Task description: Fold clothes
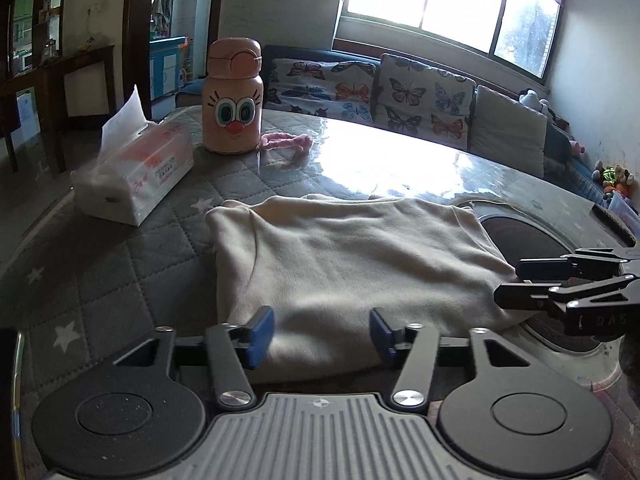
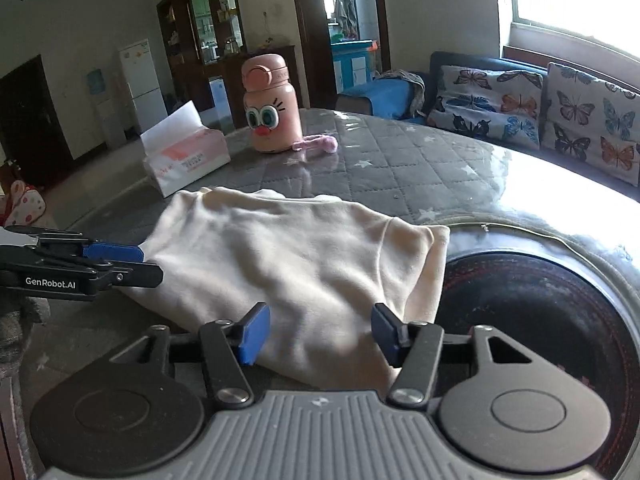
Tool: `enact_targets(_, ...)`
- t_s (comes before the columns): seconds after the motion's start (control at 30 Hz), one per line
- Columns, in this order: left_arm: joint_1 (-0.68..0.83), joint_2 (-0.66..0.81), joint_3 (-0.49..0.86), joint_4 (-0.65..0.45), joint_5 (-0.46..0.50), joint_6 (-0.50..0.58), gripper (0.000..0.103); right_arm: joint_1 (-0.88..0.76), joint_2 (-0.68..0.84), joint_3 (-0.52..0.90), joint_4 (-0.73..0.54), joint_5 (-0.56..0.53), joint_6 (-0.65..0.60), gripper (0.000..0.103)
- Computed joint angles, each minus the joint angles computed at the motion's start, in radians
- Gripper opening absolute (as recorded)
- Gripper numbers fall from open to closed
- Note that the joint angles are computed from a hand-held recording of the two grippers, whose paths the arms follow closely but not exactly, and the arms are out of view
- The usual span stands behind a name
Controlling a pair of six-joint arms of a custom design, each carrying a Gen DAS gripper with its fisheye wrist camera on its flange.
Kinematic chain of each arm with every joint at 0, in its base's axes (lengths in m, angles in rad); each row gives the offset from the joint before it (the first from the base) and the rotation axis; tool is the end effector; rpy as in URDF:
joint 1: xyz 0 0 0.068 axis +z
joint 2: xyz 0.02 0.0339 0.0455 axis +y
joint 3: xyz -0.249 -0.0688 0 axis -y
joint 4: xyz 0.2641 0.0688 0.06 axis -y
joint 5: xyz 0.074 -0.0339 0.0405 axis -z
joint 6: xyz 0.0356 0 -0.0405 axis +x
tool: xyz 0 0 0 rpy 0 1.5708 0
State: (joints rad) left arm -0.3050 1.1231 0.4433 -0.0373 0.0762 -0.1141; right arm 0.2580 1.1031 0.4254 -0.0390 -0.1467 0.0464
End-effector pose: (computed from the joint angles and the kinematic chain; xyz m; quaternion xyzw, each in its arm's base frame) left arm 0.2261 -0.0740 0.1466 0.1024 0.9040 -0.1200 0.3974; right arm 0.2244 0.0646 0.1452 -0.1260 0.8995 0.1286 0.3982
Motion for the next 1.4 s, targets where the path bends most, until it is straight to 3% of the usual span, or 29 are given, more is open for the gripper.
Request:
enact_targets(0.07, -0.018, -0.034, -0.015, -0.014, -0.024, -0.011, 0.074, 0.016, -0.024, -0.016, -0.007, 0.020, 0.008, 0.065)
enact_targets(0.13, -0.030, -0.069, -0.032, -0.026, -0.038, -0.019, 0.079, 0.030, -0.058, -0.038, -0.013, 0.036, 0.019, 0.075)
enact_targets(0.2, -0.042, -0.103, -0.049, -0.040, -0.051, -0.027, 0.083, 0.049, -0.100, -0.060, -0.026, 0.057, 0.026, 0.076)
enact_targets(0.3, -0.062, -0.158, -0.078, -0.060, -0.074, -0.037, 0.091, 0.075, -0.166, -0.090, -0.056, 0.085, 0.035, 0.085)
enact_targets(0.47, -0.096, -0.256, -0.125, -0.101, -0.112, -0.053, 0.101, 0.116, -0.280, -0.138, -0.115, 0.123, 0.048, 0.088)
enact_targets(0.6, -0.116, -0.326, -0.155, -0.130, -0.135, -0.069, 0.103, 0.142, -0.348, -0.169, -0.157, 0.142, 0.066, 0.089)
enact_targets(0.7, -0.131, -0.377, -0.174, -0.152, -0.152, -0.078, 0.103, 0.168, -0.414, -0.193, -0.196, 0.168, 0.085, 0.097)
enact_targets(0.87, -0.151, -0.422, -0.191, -0.186, -0.173, -0.105, 0.103, 0.202, -0.525, -0.227, -0.254, 0.209, 0.117, 0.103)
enact_targets(1.4, -0.275, -0.464, -0.221, -0.222, -0.291, -0.197, 0.103, 0.264, -0.750, -0.294, -0.401, 0.301, 0.183, 0.103)
